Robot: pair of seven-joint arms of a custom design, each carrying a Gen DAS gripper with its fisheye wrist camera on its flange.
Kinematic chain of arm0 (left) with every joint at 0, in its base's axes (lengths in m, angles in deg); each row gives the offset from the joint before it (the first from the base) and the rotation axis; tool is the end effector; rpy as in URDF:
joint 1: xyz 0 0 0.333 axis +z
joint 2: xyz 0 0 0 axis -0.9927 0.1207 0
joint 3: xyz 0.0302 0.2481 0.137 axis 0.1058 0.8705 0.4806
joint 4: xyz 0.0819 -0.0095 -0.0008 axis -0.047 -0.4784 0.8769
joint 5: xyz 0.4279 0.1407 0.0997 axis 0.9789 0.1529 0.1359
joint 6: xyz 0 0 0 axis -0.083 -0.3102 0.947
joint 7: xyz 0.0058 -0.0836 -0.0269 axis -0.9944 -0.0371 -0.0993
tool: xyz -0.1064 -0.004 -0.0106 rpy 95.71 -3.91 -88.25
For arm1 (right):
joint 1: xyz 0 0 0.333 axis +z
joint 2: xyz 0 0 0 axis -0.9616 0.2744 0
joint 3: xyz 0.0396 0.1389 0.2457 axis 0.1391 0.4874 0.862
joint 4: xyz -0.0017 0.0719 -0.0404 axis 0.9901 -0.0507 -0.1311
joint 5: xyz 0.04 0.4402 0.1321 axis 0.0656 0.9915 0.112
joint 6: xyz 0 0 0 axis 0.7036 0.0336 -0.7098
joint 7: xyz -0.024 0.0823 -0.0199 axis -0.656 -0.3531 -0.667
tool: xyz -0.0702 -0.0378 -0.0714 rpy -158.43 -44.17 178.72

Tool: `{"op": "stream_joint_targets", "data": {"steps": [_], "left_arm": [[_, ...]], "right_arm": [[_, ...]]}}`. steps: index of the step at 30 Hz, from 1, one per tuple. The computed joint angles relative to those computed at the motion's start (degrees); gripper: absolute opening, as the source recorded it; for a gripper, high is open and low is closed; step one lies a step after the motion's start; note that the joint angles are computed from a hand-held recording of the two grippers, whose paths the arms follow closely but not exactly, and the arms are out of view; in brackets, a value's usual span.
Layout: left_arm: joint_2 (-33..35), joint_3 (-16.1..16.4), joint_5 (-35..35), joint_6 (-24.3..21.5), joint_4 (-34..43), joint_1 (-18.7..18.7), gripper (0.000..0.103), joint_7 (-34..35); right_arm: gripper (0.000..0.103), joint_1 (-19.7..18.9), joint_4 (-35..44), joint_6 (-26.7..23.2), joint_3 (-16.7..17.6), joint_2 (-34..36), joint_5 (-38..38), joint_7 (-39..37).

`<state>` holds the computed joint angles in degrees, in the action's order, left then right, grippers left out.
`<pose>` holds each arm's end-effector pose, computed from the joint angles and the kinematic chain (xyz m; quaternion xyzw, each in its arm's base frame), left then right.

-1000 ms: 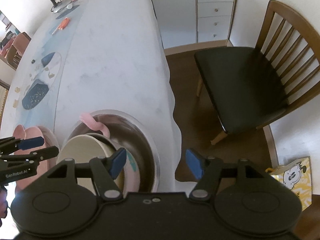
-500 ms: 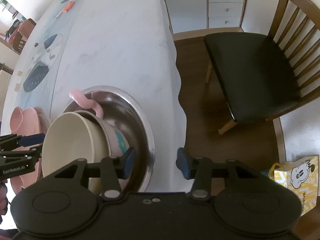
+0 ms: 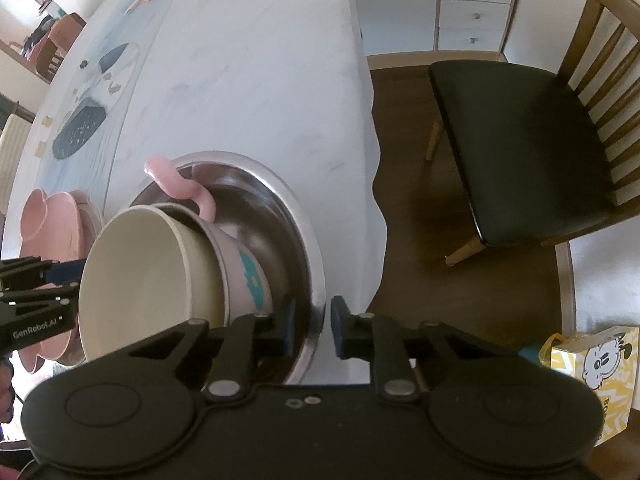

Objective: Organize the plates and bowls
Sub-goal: 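Close both tools on the rim of the large steel bowl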

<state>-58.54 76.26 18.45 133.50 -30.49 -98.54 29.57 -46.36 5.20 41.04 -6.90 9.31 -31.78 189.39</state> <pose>0.5963 -0.3174 0.5031 -0.7337 0.6525 -0.1666 0.0904 0.6749 0.4454 0.5171 -0.8093 0.5644 0.0434 0.1568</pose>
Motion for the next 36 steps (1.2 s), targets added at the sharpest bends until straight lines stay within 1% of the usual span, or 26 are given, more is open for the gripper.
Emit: {"op": "stream_joint_targets", "data": {"steps": [1,2,4,5,6,9,11,14,17,21,25,28,31,36], "left_arm": [[0.12,0.01,0.3,-0.17,0.23,-0.04,0.031,-0.31],[0.11,0.03,0.84,-0.01,0.26,-0.08,0.029,-0.63],[0.51,-0.04,2.67,-0.01,0.92,-0.33,0.026,-0.98],[0.69,-0.06,2.1,0.47,1.14,-0.32,0.018,-0.2],[0.89,-0.08,0.4,1.03,1.34,-0.21,0.015,1.09],[2.13,-0.11,2.87,-0.64,3.03,-0.92,0.015,0.47],[2.21,0.03,1.13,0.0,2.79,-0.8,0.015,1.02],[2.73,0.14,-0.79,0.15,3.12,-0.7,0.013,1.9],[3.32,0.31,-0.98,0.16,3.66,-0.78,0.013,2.38],[3.39,0.55,-3.22,0.38,3.52,-0.38,0.013,2.98],[2.79,0.67,-5.28,1.08,2.43,0.04,0.013,3.24],[1.95,0.69,-7.36,1.67,1.18,0.47,0.013,3.14],[1.78,0.54,-7.9,2.03,0.64,0.51,0.013,2.4],[2.2,0.42,-7.15,1.7,1.28,0.25,0.013,1.08]], "right_arm": [[0.014,0.04,0.26,-0.01,0.01,0.18,-0.08,-0.19],[0.011,0.07,0.22,0.15,-0.04,0.16,-0.18,-0.25],[0.011,0.09,-0.03,0.51,-0.05,0.06,-0.25,-0.3],[0.011,0.05,-0.7,0.84,0.0,-0.34,-0.31,-0.73],[0.011,-0.03,-1.97,1.51,0.05,-1.11,-0.31,-1.13],[0.01,-0.61,-3.59,2.48,0.31,-2.05,0.39,-0.95],[0.01,-0.76,-4.93,3.36,0.18,-2.9,0.21,-0.84],[0.01,-1.07,-4.59,3.08,0.25,-2.74,0.32,-0.76],[0.01,-1.11,-3.16,2.2,0.31,-1.89,0.36,-0.83],[0.01,-1.12,-0.67,0.8,0.38,-0.33,0.69,-1.31],[0.011,-1.38,-1.25,1.2,0.42,-0.56,1.22,-1.9],[0.01,-1.48,0.16,0.43,0.44,0.36,1.7,-1.41],[0.011,-1.38,-0.47,0.78,0.34,0.01,1.6,-1.63],[0.011,-0.74,1.39,-0.47,0.06,0.98,0.79,-1.63]]}}
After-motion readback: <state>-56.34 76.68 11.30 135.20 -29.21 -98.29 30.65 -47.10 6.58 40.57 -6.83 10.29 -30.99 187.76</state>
